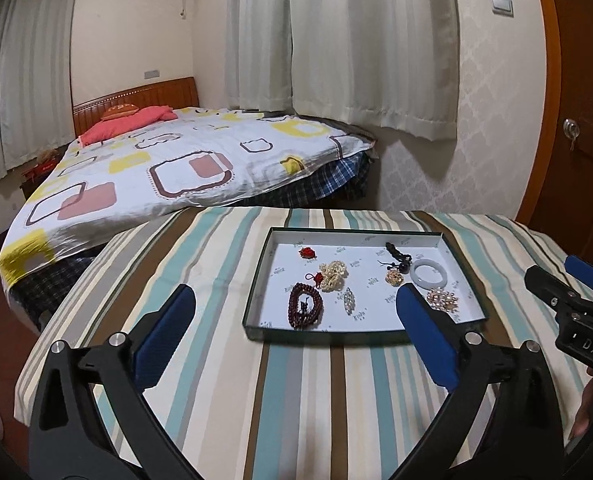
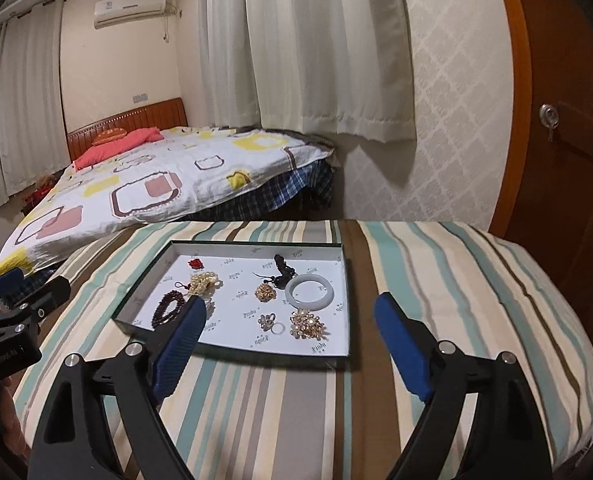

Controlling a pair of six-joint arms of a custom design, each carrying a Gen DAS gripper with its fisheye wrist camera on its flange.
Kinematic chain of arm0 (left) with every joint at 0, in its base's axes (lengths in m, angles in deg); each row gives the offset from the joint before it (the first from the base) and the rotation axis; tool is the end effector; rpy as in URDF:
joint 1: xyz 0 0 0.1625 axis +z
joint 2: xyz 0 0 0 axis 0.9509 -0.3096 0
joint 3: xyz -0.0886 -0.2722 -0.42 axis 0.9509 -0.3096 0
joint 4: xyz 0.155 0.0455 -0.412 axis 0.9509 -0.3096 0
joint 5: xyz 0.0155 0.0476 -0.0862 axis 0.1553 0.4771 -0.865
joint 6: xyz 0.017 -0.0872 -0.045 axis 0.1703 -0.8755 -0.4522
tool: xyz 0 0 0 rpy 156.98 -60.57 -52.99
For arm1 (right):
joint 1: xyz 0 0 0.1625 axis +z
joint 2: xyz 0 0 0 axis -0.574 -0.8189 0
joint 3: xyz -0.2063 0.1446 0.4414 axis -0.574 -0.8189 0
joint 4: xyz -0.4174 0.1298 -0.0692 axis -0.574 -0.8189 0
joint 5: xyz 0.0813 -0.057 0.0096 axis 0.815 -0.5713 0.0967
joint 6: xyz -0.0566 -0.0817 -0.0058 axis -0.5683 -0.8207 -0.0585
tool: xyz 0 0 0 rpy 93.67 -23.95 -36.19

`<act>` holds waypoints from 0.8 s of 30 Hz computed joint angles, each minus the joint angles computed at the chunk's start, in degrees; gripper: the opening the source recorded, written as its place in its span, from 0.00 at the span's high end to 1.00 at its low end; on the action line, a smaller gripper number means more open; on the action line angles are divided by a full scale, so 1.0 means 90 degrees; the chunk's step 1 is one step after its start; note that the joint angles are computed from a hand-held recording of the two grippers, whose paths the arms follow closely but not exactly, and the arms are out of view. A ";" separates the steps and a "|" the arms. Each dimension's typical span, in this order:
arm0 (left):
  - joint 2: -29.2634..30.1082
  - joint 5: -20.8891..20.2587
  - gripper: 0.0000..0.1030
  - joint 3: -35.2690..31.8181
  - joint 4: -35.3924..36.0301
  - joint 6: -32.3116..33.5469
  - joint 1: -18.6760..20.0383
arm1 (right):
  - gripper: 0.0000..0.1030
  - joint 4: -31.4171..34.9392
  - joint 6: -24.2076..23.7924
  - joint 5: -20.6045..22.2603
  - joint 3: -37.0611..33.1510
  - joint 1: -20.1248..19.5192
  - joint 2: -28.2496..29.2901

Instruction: Organize jewelry

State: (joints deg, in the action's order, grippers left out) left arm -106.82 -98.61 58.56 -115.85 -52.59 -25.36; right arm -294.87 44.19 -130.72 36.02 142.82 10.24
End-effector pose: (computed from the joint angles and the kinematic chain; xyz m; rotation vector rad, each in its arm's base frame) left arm -0.3082 -0.6397 0.2445 0.5721 2.1237 -1.1524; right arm 0.2771 -0.6251 0.2566 0.4100 -2.1355 1.2418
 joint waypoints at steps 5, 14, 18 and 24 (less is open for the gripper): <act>-0.0223 0.0129 0.04 0.0302 -0.0149 -0.0058 -0.0176 | 0.19 -0.0263 -0.0085 -0.0010 0.0213 0.0147 -0.0111; -0.0441 0.0230 0.04 0.0572 -0.0217 -0.0224 -0.0326 | 0.18 -0.0732 -0.0228 -0.0006 0.0450 0.0350 -0.0208; -0.0483 0.0234 0.04 0.0633 -0.0234 -0.0229 -0.0371 | 0.18 -0.0882 -0.0272 -0.0039 0.0521 0.0405 -0.0238; -0.0551 0.0252 0.04 0.0721 -0.0297 -0.0236 -0.0449 | 0.18 -0.0979 -0.0311 -0.0036 0.0578 0.0441 -0.0265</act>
State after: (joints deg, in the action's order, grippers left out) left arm -111.78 -96.34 65.05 -118.53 -54.71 -29.40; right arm -303.68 41.40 -131.04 41.22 146.79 7.85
